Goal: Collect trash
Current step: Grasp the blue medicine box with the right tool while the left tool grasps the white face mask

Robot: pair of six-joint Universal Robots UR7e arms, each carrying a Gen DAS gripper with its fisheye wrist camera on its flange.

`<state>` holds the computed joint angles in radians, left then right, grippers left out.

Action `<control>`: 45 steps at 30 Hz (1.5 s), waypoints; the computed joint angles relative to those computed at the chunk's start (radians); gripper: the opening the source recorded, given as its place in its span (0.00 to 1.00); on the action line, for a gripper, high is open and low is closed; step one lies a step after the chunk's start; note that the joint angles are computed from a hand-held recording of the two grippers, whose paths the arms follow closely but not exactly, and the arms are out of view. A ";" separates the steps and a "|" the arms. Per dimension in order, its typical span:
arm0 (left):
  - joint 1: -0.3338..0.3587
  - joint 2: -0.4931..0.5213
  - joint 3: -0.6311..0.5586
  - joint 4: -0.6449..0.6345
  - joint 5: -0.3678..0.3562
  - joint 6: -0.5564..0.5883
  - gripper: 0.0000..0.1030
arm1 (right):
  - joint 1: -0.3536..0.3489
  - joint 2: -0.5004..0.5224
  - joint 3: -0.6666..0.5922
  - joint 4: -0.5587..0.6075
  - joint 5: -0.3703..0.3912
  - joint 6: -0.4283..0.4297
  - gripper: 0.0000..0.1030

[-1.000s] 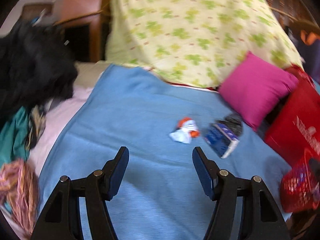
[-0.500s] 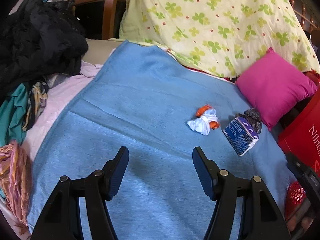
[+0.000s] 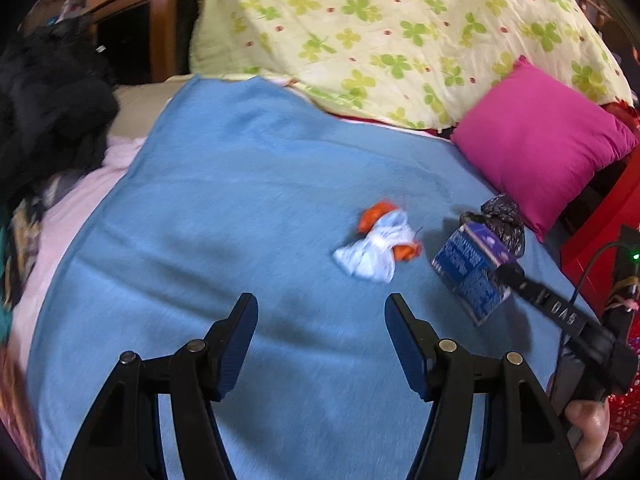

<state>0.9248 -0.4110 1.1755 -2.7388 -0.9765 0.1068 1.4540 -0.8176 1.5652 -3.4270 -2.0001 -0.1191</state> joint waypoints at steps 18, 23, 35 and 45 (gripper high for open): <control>0.047 0.303 -0.483 0.285 -0.092 0.106 0.36 | -0.021 -0.039 0.025 0.060 0.114 -0.005 0.41; 0.036 0.260 -0.399 0.261 -0.094 0.142 0.28 | -0.018 -0.075 0.069 0.057 0.119 0.011 0.41; -0.053 -0.043 0.100 -0.021 -0.002 0.084 0.27 | 0.064 -0.195 0.262 -0.155 0.093 -0.076 0.41; -0.183 -0.199 0.465 -0.377 0.069 0.078 0.27 | 0.160 -0.281 0.493 -0.438 0.038 -0.164 0.41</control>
